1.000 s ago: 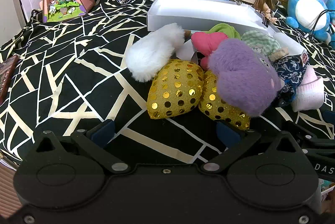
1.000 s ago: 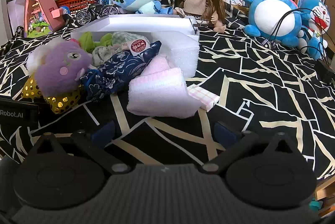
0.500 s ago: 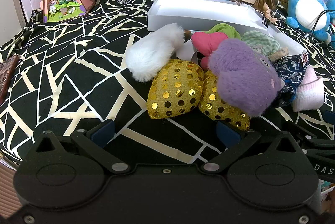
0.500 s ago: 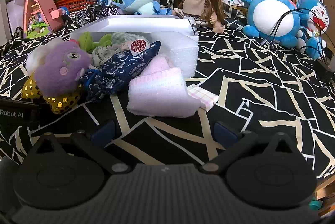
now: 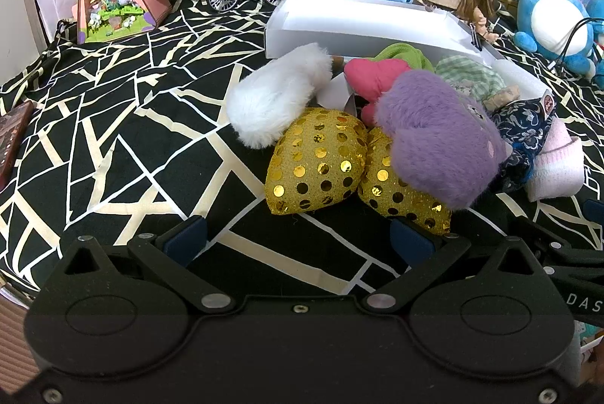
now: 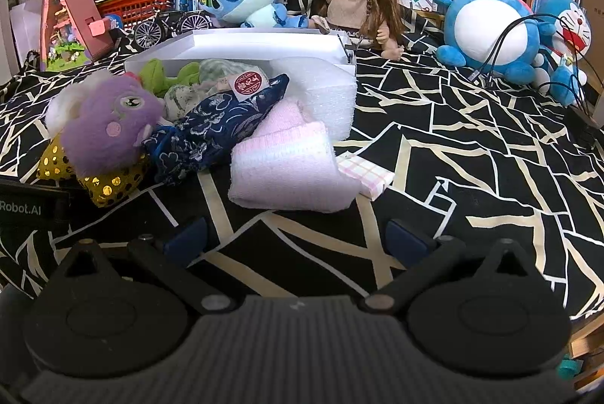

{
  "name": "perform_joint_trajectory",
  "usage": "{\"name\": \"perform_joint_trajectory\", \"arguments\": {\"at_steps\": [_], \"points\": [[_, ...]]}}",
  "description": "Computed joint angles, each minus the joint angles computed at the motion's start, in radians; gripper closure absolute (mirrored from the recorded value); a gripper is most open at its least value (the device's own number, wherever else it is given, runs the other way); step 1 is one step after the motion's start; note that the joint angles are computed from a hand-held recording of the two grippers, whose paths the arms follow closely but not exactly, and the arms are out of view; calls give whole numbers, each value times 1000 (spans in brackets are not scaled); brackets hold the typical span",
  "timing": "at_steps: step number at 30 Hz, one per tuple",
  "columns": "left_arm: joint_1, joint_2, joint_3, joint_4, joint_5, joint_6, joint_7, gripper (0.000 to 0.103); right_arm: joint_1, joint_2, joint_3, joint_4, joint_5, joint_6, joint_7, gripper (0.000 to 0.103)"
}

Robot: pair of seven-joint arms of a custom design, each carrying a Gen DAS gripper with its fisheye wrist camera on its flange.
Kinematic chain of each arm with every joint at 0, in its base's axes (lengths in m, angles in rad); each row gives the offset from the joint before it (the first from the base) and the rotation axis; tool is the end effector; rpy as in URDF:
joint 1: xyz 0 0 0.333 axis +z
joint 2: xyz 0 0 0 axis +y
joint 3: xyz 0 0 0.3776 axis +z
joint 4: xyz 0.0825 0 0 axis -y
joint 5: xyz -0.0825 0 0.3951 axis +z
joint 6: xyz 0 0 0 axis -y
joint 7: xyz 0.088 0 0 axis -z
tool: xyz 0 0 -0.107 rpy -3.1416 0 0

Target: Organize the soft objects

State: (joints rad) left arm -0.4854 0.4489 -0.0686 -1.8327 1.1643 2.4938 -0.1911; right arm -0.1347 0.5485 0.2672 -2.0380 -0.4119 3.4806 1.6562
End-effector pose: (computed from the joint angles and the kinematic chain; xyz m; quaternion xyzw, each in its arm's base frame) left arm 0.5935 -0.3669 0.3543 -0.7521 0.5411 -0.2198 0.3054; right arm 0.6683 0.1116 0.3336 -0.7460 0.4956 -0.2555 0.3640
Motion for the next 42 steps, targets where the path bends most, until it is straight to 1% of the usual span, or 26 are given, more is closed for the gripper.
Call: {"name": "perform_joint_trajectory", "arguments": {"at_steps": [3, 9, 12, 15, 18, 20, 22, 24, 25, 26, 29, 30, 33, 35, 38, 42], "points": [[-9, -8, 11, -17, 53, 11, -41, 0, 0, 3, -2, -4, 0, 18, 3, 0], [-6, -18, 8, -49, 187, 23, -139, 0, 40, 19, -59, -24, -3, 129, 12, 0], [3, -17, -6, -51, 215, 14, -158, 0, 54, 15, -75, -20, -14, 123, 31, 0], [15, -23, -17, -56, 221, 19, -170, 2, 27, 13, -52, -8, -54, 92, 57, 0], [22, -46, -17, -77, 277, 41, -244, 7, -18, 19, -17, -5, -109, 99, 81, 0], [22, -66, -19, -93, 346, 33, -314, 12, -36, 22, -9, -7, -140, 124, 98, 0], [29, -82, -30, -103, 405, 13, -357, 14, -20, 22, -35, -12, -147, 173, 96, 2], [40, -94, -45, -108, 451, -3, -387, 21, 15, 20, -77, -15, -133, 220, 82, 5], [48, -97, -53, -108, 468, -5, -397, 27, 31, 19, -94, -13, -126, 234, 77, 6], [56, -98, -61, -107, 481, 0, -403, 30, 40, 19, -105, -8, -123, 244, 78, 7], [83, -93, -78, -98, 492, 39, -401, 36, 59, 23, -126, 9, -120, 249, 84, 13], [88, -89, -82, -95, 492, 51, -396, 37, 62, 24, -129, 15, -124, 242, 88, 16], [94, -77, -87, -89, 478, 65, -376, 40, 50, 32, -119, 37, -158, 230, 107, 20], [95, -74, -86, -90, 460, 66, -367, 52, 45, 36, -115, 46, -178, 232, 114, 24], [102, -82, -81, -102, 470, 93, -410, 53, 42, 40, -115, 54, -202, 246, 119, 28], [110, -80, -80, -104, 478, 100, -424, 53, 56, 48, -125, 70, -219, 249, 110, 28]]}}
